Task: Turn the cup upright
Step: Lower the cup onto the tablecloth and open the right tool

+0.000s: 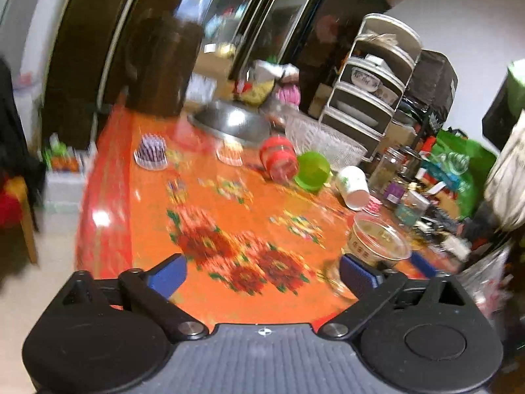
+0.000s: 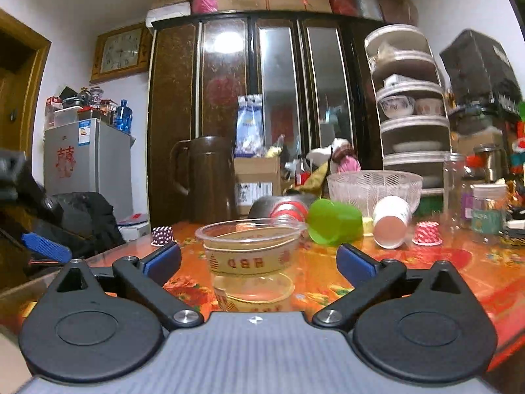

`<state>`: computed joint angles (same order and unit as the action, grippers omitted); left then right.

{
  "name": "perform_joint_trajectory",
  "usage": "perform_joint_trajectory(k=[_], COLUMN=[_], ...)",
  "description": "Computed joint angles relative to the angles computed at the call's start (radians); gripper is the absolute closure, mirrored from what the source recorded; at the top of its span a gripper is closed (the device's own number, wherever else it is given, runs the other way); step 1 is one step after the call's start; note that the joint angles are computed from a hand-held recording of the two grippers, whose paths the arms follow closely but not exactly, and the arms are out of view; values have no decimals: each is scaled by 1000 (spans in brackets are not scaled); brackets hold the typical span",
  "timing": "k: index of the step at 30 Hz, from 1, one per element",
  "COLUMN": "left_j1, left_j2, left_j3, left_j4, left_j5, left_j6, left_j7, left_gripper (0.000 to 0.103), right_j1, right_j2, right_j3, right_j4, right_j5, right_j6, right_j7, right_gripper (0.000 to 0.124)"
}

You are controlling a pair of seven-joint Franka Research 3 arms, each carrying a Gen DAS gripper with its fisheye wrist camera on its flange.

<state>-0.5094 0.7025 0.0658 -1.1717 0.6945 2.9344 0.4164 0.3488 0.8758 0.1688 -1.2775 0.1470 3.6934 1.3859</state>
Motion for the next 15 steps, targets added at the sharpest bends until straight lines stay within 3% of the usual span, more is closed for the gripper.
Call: perform_joint_trajectory(k=[1,2,3,7,9,12,13,15], left_j1=[-30,-43,-53,-76,-64,-29,-26,-26], left_j2=[-3,-6,-9,-56,-92,-141,-153,-169], left_j3=[40,46,46,41,14,-65,-79,-101], left_j4=[4,14,28,8,-24,-64,-73,-76], left_j5=[37,61,82,176,193,139,129,110], left_j6=[-14,-50,-96,-157,-147,-152,-151,-174], left_j7=[-16,4,29,24,16,64,75,99], left_gripper=[0,0,0,0,0,0,0,0], right_j1=[-6,-3,10,75,162,386,425,418], right_j2=[-38,-87,-132,-307,-387,-460,-484,-534], right_j3=[1,-11,-31,-121,-250,-503,-546,-528], right_j4=[-46,-99,-138,-270,-326,-366,-393,-445], right_j5=[7,30,64,204,160,304,288,282], right_j6=[-5,-21,-55,-224,-327,-479,-490,-466], right_j7=[1,-11,-31,-91,15,-26,7,23], right_gripper=[22,22,22,22,22,22,22,22])
